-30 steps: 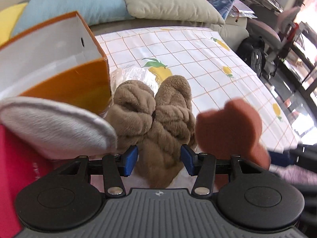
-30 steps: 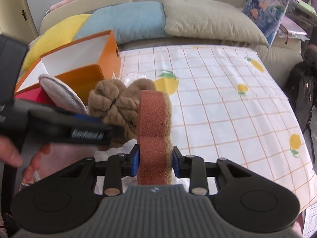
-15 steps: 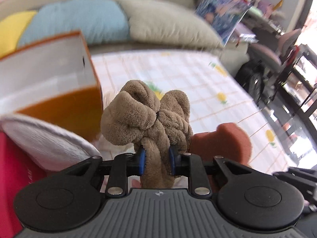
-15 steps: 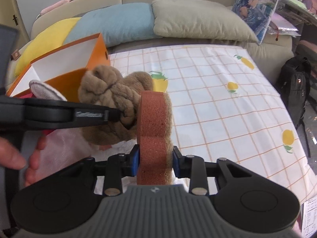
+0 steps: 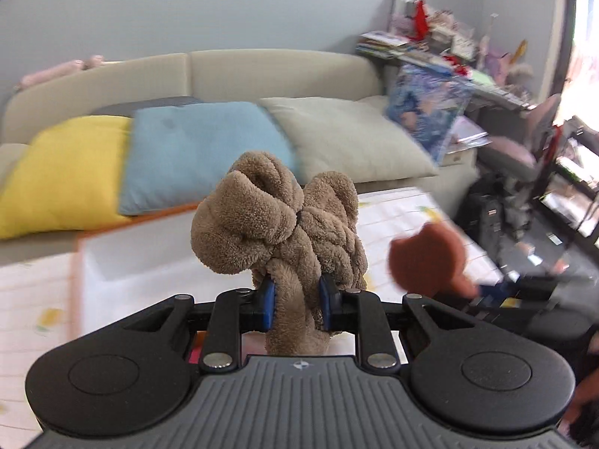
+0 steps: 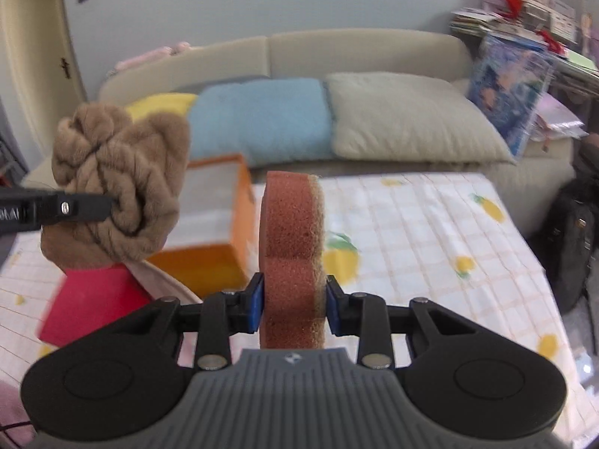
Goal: Organize soft objects
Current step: 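Lift the sponge with the right gripper while the left gripper carries the slipper over the box, then lower the sponge into the box and open the right gripper while the left releases the slipper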
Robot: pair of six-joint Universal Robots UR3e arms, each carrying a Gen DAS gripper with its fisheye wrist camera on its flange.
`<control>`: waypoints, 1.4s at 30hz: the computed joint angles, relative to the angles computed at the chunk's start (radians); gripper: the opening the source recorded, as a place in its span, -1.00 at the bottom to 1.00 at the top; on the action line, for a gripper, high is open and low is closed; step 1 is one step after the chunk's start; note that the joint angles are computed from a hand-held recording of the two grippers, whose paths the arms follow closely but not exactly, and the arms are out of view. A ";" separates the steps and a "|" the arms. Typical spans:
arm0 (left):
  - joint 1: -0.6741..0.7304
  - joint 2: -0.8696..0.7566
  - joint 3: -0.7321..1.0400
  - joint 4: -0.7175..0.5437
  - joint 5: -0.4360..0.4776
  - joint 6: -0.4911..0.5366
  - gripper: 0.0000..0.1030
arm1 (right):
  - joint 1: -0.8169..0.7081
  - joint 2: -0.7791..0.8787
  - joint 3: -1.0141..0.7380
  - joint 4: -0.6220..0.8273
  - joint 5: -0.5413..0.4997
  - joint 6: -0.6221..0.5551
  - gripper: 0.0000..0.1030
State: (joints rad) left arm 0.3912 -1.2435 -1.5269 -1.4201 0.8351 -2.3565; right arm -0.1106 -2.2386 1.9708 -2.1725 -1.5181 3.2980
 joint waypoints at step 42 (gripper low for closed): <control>-0.111 -0.970 1.131 -0.463 0.552 0.097 -0.10 | 0.350 1.521 -1.530 0.394 0.187 0.174 -0.22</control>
State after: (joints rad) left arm 0.2806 -2.2136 -0.3960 -1.8833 1.3873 -2.2594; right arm 0.2399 -0.7176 0.4412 -1.7781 -1.3307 3.4724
